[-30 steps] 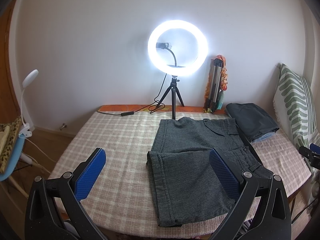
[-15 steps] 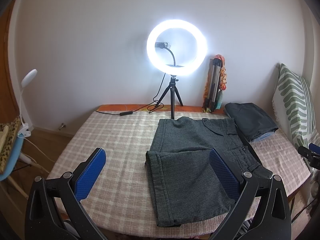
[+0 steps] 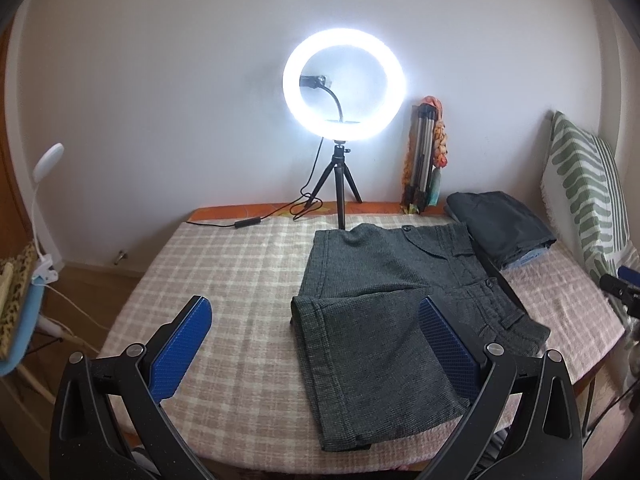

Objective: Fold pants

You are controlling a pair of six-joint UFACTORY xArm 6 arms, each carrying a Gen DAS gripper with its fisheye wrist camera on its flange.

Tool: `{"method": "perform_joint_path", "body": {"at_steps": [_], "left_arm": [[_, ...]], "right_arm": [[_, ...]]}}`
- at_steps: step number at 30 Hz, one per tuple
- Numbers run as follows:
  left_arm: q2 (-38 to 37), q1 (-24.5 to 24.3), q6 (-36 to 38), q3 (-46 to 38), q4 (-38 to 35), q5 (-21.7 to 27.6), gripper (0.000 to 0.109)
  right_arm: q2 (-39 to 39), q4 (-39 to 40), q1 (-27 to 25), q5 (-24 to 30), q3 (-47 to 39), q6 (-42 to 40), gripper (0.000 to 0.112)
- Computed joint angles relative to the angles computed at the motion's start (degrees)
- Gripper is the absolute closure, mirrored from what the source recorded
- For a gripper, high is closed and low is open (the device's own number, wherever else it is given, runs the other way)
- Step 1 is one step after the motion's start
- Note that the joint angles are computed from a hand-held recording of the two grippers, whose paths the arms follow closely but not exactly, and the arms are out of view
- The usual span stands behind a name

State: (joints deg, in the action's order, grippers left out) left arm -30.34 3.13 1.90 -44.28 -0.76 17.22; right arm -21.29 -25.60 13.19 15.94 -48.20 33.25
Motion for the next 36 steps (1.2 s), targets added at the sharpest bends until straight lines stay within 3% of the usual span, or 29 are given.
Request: {"method": "perform_joint_path", "body": {"at_steps": [7, 11, 15, 18, 21, 24, 27, 32, 36], "left_arm": [[2.1, 1.2, 7.5, -1.1, -4.5, 0.9, 0.006], [3.5, 1.7, 14.9, -1.5, -9.6, 0.9, 0.012], [4.7, 1.9, 24.8, -1.8, -17.5, 1.9, 0.023], [5.6, 2.0, 31.6, -2.6, -21.9, 5.4, 0.038], [6.0, 2.4, 36.6, -3.2, -25.1, 10.6, 0.045], [6.3, 2.6, 38.7, -3.5, -25.4, 14.1, 0.053], [5.9, 2.3, 40.8, -2.9, -25.2, 15.8, 0.053], [5.6, 1.9, 44.4, -2.6, -23.6, 21.0, 0.053], [4.2, 0.4, 48.3, -0.4, -21.6, 22.4, 0.053]], "right_arm": [[1.1, 7.2, -0.1, -0.6, 0.3, -8.7, 0.019], [1.9, 9.2, 0.1, 0.1, 0.0, -12.8, 0.02], [2.9, 10.2, 0.3, 1.2, -0.6, -16.0, 0.02], [3.1, 13.6, 0.3, 0.3, 0.1, -21.9, 0.02], [3.5, 10.7, 0.3, -1.5, 1.0, -23.0, 0.02], [3.6, 19.8, 1.2, -3.0, 2.2, -34.4, 0.02], [3.9, 29.5, 2.5, -3.4, 2.7, -45.5, 0.021], [5.8, 32.9, 3.4, 0.9, 1.5, -53.9, 0.035], [8.7, 35.8, 3.5, 7.8, -1.0, -59.4, 0.047]]}}
